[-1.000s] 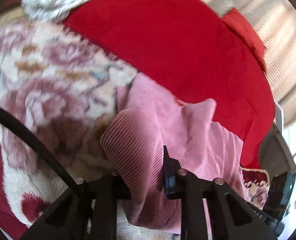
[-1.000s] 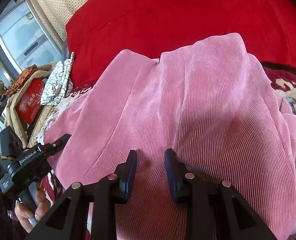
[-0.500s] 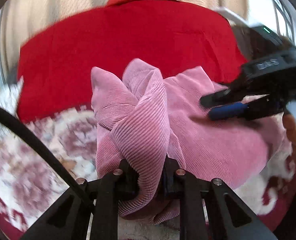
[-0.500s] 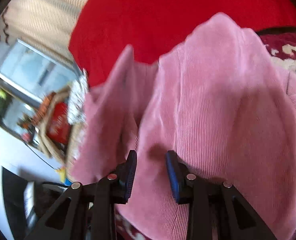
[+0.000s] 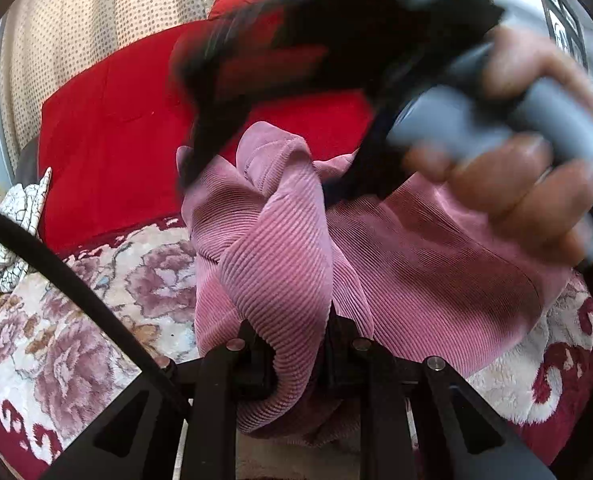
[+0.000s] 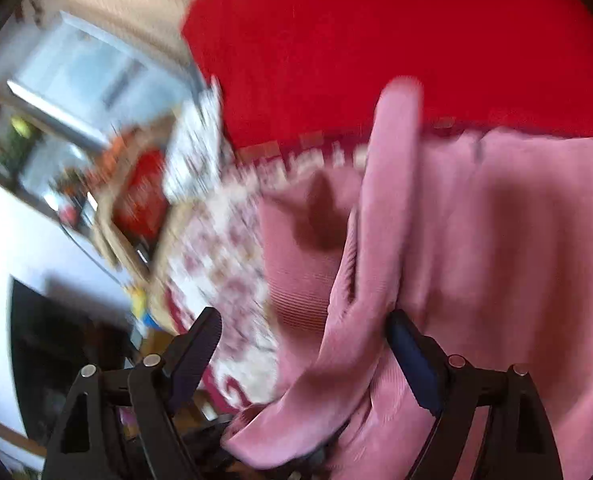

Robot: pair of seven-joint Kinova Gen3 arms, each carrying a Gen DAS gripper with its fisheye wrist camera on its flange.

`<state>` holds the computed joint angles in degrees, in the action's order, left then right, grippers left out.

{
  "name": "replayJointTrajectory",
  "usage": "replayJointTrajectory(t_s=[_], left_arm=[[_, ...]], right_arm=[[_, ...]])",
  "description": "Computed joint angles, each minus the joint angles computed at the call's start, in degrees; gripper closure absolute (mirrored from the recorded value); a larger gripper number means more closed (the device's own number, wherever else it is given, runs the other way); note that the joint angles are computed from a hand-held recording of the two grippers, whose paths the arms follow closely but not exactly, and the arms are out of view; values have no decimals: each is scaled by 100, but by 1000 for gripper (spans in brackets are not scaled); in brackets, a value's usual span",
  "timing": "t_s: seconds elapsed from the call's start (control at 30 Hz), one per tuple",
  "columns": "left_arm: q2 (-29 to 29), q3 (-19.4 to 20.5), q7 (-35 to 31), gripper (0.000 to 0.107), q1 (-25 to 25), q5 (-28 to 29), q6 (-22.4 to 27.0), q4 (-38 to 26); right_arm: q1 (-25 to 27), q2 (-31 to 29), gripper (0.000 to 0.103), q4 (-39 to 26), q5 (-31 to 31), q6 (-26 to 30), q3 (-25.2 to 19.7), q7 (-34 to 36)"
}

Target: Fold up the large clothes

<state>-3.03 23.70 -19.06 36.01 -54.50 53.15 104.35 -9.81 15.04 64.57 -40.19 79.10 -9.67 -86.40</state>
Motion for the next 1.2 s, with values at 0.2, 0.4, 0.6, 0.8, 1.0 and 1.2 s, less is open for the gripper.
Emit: replayJointTrajectory(t_s=[0.2, 0.4, 0.6, 0.8, 1.0, 1.2], left_arm=[[-397, -548, -54, 89, 626, 25, -428, 187], [-454, 268, -2, 70, 682, -1060, -883, -55], [-936, 46, -779, 35, 421, -505, -1964, 219], [-1211, -740, 150, 35, -500, 882, -2490, 370], [-846, 83, -267, 36, -1701, 1816, -2789, -6], [568, 184, -1665, 40, -913, 1963, -1526, -1190]], right_arm=[[35, -285, 84, 642, 168, -455, -34, 344], [865, -1825, 90, 2110, -1089, -862, 955, 1530], [1271, -2024, 90, 2669, -713, -1101, 1698, 1370], [1647, -1644, 91, 2762, -752, -937, 1770, 1410], [1327, -1925, 91, 2823, -107, -1297, 1384, 1182], [1551, -2209, 90, 3033, -205, -1696, 1243, 1243]])
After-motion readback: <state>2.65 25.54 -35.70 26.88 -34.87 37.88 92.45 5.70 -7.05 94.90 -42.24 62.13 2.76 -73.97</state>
